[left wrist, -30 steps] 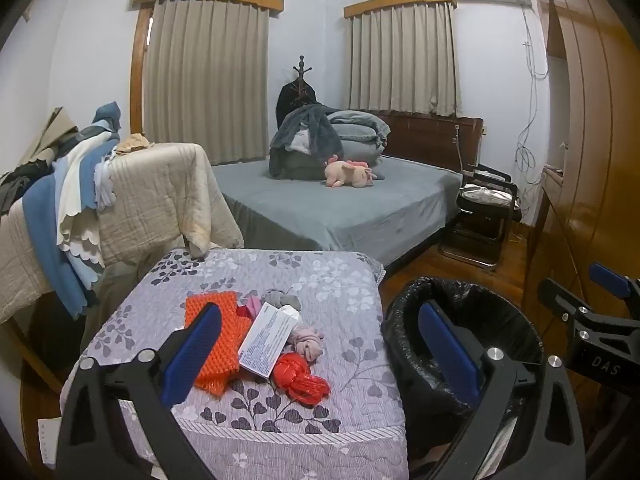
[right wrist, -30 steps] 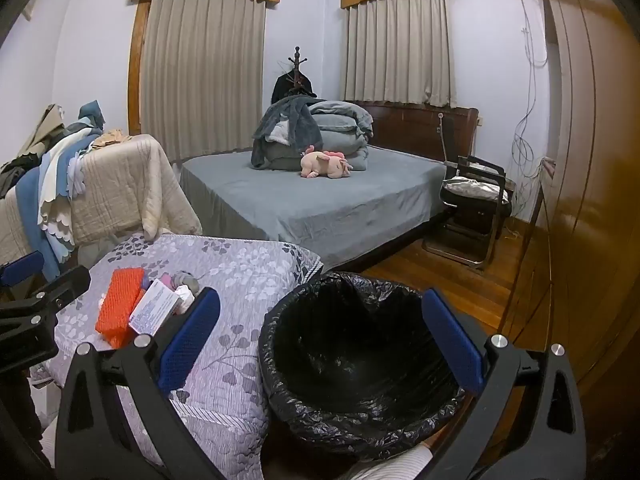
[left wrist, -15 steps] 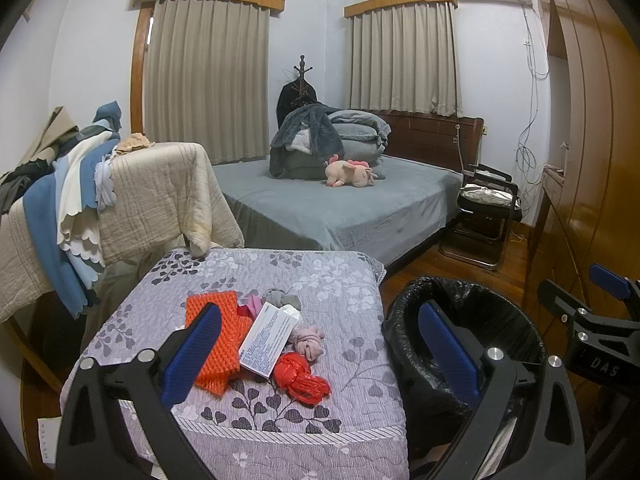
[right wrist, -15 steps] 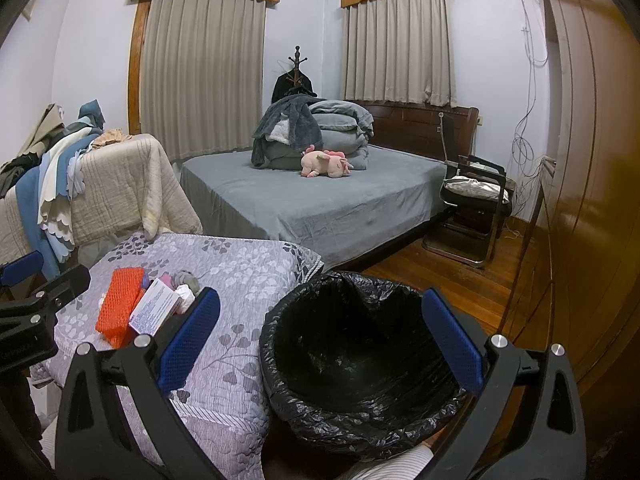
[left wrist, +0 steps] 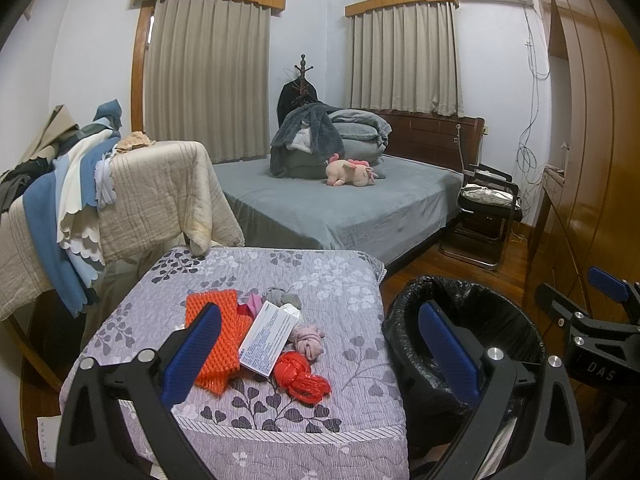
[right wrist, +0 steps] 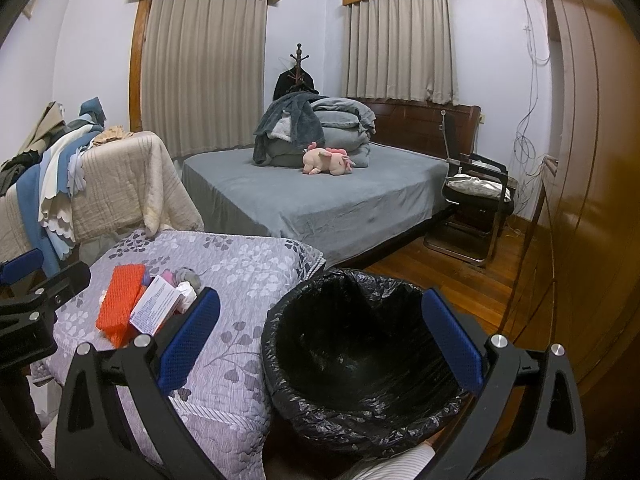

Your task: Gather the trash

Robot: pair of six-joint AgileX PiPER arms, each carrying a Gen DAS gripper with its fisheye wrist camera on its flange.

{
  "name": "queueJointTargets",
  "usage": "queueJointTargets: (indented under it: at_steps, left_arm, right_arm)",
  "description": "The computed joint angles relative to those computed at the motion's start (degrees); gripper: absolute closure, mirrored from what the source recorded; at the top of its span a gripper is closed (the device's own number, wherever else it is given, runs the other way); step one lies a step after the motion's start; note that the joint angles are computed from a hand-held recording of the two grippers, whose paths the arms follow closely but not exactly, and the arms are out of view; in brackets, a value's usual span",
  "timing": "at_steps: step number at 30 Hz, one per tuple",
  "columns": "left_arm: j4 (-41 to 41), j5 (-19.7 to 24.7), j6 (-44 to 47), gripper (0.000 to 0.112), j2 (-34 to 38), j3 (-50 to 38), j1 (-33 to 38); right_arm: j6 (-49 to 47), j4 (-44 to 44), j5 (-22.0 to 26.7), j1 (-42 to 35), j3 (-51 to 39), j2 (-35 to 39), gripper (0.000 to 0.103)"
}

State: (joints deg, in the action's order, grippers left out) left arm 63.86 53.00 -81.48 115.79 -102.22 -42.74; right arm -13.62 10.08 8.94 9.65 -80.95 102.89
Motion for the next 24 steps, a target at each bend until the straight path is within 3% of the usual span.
queueJointTargets:
  at_steps: [24]
  left_arm:
    - [-0.3,-0.9,0.2,0.015,0.0,0.3,0.9]
  right_arm:
    - [5.4,-5.2,-1.3,1.1,0.9,0.7,0.005]
